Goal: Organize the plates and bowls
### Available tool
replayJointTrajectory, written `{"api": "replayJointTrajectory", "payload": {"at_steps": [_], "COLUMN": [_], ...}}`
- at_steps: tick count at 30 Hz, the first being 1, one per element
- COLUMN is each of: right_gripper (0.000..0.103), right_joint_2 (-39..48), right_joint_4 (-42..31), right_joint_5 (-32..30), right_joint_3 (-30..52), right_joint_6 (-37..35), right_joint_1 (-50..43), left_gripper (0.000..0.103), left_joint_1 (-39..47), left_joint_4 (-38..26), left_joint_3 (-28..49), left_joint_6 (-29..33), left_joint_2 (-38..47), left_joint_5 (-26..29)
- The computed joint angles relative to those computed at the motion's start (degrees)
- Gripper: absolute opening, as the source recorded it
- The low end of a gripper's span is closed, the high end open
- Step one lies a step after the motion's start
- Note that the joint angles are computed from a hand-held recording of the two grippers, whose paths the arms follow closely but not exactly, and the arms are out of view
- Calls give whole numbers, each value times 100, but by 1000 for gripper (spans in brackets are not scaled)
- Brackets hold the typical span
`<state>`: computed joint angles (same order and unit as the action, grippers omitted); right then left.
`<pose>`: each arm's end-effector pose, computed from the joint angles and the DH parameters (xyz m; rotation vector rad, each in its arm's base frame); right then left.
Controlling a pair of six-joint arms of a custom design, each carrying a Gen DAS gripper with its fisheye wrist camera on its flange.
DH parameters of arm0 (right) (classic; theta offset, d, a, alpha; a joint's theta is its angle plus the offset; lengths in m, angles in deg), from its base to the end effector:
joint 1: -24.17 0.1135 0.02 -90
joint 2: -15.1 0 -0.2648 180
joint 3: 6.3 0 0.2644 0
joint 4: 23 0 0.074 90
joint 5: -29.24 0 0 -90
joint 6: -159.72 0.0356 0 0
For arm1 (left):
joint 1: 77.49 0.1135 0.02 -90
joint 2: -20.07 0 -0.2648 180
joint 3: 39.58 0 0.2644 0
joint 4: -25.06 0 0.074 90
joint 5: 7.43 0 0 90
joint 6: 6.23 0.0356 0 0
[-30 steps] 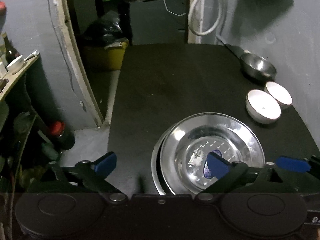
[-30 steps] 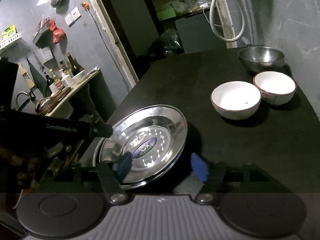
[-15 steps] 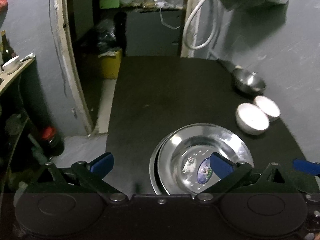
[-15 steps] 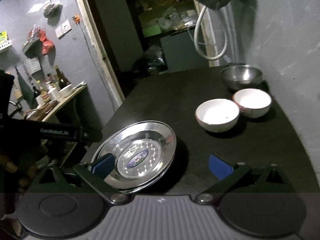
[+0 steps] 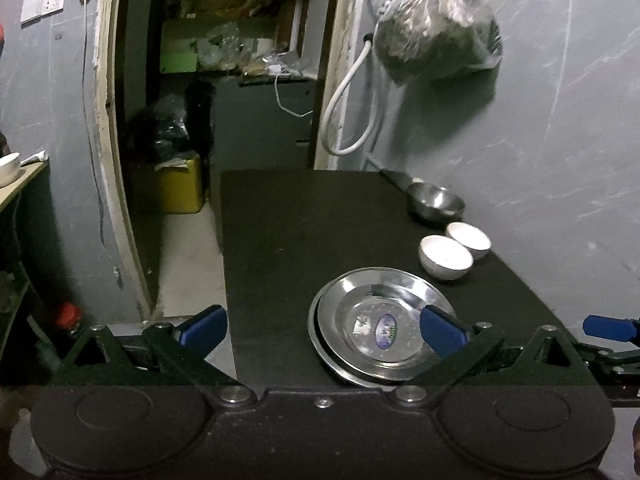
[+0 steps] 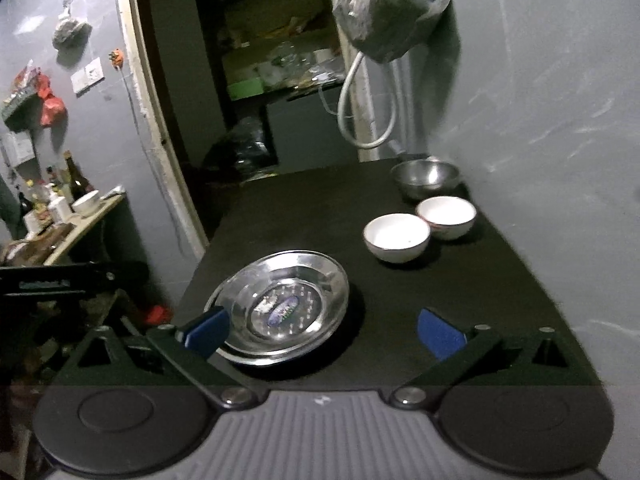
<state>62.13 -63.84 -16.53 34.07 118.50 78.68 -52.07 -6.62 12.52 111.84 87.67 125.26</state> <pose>0.1185 0.1235 0.2032 0.2268 2.1173 0.1110 0.2289 0.0821 0.2142 0.3770 2.1300 -0.3689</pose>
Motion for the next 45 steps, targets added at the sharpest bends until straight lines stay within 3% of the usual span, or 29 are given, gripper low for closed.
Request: {"api": "replayJointTrajectory", "payload": {"at_steps": [5,11,22,30,36,45], "right_gripper": [103,103,103,103,103,103], "right_joint_2": [476,699,1177,1623,1874,1441], "right_joint_4": [-1634,-2942,-4501,-4255,-4186,-2666], "right_joint_5": [883,1377,1961,2273,2258,1503], "right_joint_3": [830,1694,3278,4071,4410,3717], "right_joint_6": [1332,2083,2253,1245,984,-431], "right_joint_1": [839,1073,1094,945,670,-200], "left_gripper": [102,102,102,102,102,102], "left_joint_1": [254,36,-142,-34,-80,-885], "left_joint_4": [-426,-630,-1439,-1639,-1617,-1323], "left_joint_3": [52,431,1788,2367,2441,2413], "left_joint_6": [424,163,-124,-70,-92,-347], "left_joint_2": [-160,-312,-85,175,234,391], "left_joint_5": [466,348,-33,-214,-246,-927]}}
